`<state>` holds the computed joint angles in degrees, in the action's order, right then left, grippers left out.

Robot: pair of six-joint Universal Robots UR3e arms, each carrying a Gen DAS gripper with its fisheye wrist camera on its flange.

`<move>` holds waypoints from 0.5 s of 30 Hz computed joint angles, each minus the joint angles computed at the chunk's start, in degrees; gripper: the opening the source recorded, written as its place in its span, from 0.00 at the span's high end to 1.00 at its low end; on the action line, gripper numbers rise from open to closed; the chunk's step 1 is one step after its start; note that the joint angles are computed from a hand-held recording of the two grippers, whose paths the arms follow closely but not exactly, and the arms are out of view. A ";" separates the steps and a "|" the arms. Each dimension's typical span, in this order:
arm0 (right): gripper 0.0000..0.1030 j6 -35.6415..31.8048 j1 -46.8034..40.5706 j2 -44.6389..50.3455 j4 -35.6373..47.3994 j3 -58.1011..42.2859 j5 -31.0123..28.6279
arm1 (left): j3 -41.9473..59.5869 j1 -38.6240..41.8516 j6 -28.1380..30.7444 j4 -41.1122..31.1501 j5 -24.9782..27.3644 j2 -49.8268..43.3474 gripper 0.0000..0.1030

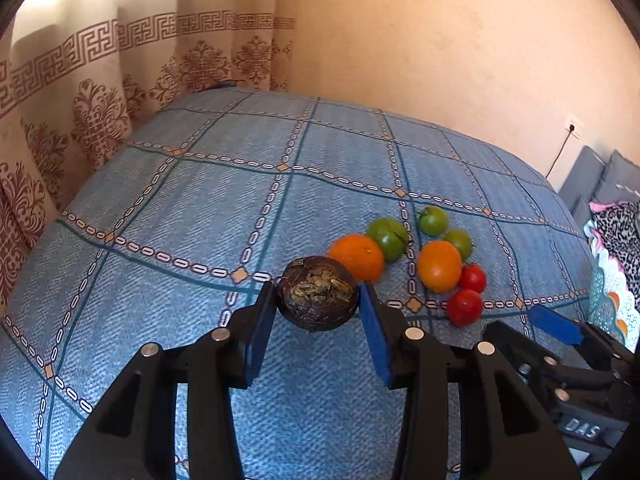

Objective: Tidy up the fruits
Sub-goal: 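Close the right tool around a red tomato while the left holds the avocado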

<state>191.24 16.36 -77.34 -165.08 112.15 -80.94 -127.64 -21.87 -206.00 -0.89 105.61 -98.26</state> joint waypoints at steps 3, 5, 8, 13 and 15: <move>0.23 0.20 0.90 3.02 0.51 -3.22 0.13 | -0.65 0.63 -0.02 -0.31 -0.66 0.43 0.58; 0.31 0.01 1.28 4.77 0.94 -5.13 0.59 | -0.89 1.09 -0.03 -0.04 -0.92 0.27 0.58; 0.40 -0.22 2.26 7.15 2.19 -8.15 0.66 | -1.31 1.75 -0.26 0.11 -1.30 0.61 0.58; 0.52 0.25 4.30 9.89 3.71 -11.59 -1.71 | -1.34 1.76 -0.82 -0.22 -1.13 0.36 0.58; 0.59 0.34 4.94 10.35 4.09 -12.32 -3.40 | -1.21 1.55 -0.94 -0.27 -1.11 0.22 0.58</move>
<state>191.58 21.31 -66.99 -160.98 99.83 -84.33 -128.85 -20.32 -206.95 -1.16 104.49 -98.04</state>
